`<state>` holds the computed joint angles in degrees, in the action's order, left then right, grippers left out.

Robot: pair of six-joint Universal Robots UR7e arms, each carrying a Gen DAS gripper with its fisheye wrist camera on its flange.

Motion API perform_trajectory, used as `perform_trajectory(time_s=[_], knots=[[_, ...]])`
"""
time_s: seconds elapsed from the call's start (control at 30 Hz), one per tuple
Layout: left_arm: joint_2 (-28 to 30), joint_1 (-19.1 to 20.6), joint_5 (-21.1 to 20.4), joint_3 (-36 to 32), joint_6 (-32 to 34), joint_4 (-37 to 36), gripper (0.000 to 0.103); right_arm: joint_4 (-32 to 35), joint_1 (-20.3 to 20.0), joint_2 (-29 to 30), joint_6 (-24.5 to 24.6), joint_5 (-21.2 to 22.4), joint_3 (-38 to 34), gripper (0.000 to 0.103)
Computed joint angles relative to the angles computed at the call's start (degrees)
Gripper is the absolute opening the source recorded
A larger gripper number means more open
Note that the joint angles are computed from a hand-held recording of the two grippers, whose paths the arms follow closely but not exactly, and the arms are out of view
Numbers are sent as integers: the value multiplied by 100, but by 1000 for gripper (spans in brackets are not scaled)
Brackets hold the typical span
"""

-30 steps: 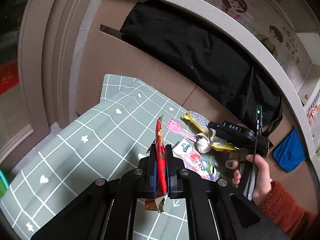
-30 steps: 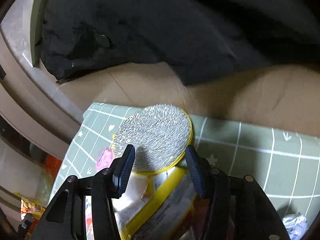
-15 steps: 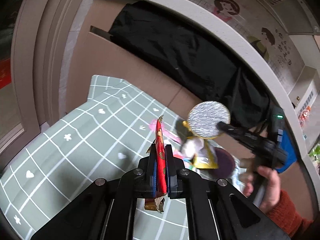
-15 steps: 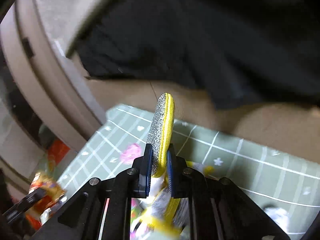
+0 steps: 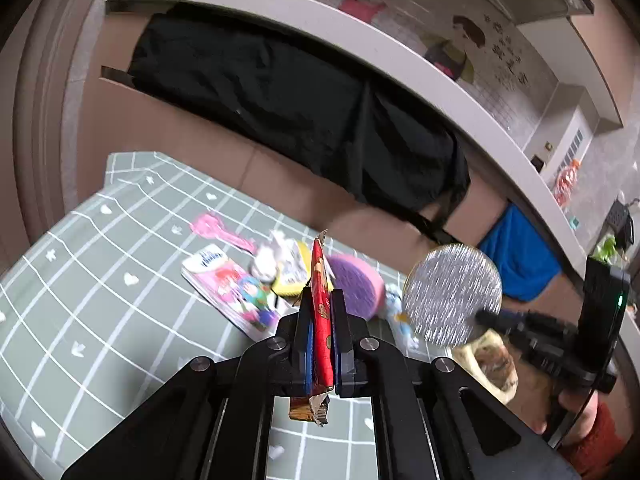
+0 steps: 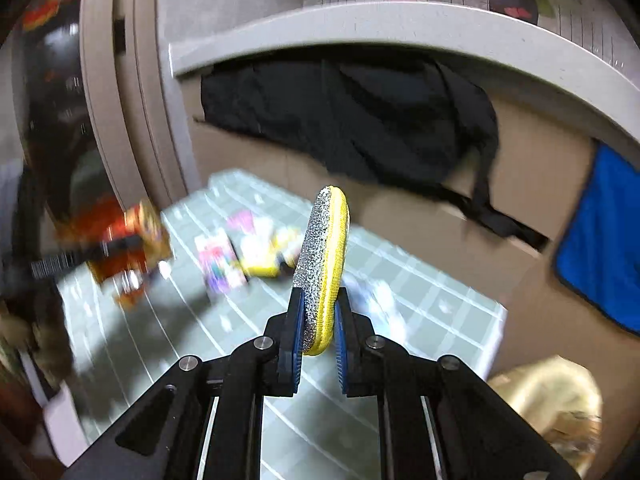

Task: Collect trash
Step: 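Grasp silver round lid with right tool while left tool holds wrapper, then carry red wrapper in left tool and silver lid in right tool over the bin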

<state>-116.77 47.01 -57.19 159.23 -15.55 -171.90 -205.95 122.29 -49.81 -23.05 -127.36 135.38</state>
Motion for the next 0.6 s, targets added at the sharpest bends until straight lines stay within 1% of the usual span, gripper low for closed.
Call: perform_trajectory(time_s=[0.03,0.1,0.2,0.3,0.37,0.4,0.53,0.6], knots=[[34,-57,19,24,-70,32,7,5,-33,-13,0,-55,128,12],[53,-189,85,104,-253,117,7,-35,-140,25,-4,-23,313,12],[51,-342,170,167,-470,287,7,-251,-378,80,-44,245,581,13],[-35,-506,291,220,-639,492,7,-496,-651,176,-61,726,690,19],[-107,-579,366,229,-717,617,7,-545,-727,318,-46,918,607,29],[-143,-608,405,229,-752,683,7,-559,-782,365,-50,1012,571,30],[-284,-708,532,230,-859,933,7,-413,-923,495,61,1219,419,30],[-354,-811,627,235,-940,1096,7,-313,-945,554,82,1201,353,25]])
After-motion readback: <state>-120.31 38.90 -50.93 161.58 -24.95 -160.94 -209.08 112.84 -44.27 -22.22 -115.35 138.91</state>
